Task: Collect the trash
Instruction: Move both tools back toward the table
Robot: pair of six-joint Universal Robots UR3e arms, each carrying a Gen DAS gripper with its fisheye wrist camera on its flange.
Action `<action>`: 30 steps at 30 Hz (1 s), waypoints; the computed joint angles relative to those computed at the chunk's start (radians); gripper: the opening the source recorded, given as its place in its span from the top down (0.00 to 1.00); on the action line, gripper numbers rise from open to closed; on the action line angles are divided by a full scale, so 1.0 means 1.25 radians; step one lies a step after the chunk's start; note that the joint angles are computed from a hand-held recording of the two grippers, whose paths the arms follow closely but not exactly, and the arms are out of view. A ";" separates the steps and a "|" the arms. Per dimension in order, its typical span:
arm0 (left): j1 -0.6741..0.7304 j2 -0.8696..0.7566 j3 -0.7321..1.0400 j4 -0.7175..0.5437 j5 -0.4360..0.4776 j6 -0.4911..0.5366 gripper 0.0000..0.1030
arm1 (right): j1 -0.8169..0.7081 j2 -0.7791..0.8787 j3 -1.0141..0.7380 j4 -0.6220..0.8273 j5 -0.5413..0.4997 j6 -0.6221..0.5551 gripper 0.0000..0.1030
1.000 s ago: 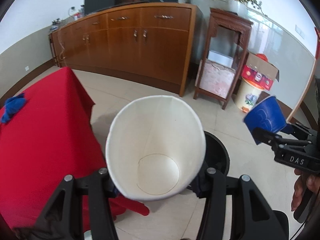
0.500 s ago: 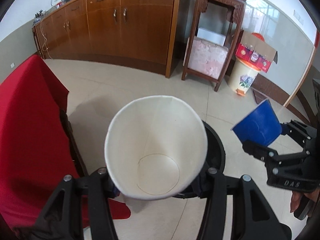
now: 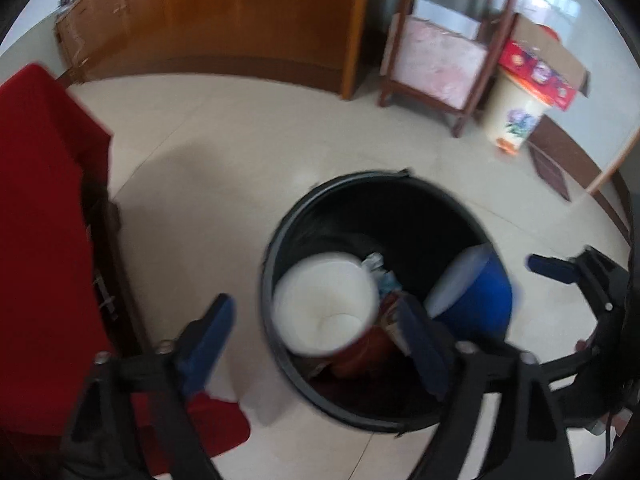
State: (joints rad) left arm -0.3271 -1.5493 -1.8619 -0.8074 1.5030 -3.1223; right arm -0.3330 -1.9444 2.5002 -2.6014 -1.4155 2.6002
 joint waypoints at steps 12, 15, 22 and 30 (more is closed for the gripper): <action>-0.001 0.139 -0.003 -0.050 0.074 0.010 0.02 | -0.168 -0.292 -0.013 0.270 0.077 0.109 0.00; 0.010 0.174 0.009 -0.080 0.066 0.013 0.02 | -0.184 -0.358 -0.060 0.349 0.077 0.124 0.00; 0.060 0.286 0.011 -0.150 0.042 0.028 0.02 | -0.179 -0.439 -0.182 0.508 0.086 0.146 0.00; 0.174 0.415 0.031 -0.247 -0.026 0.077 0.02 | -0.027 -0.380 -0.290 0.489 0.013 0.263 0.00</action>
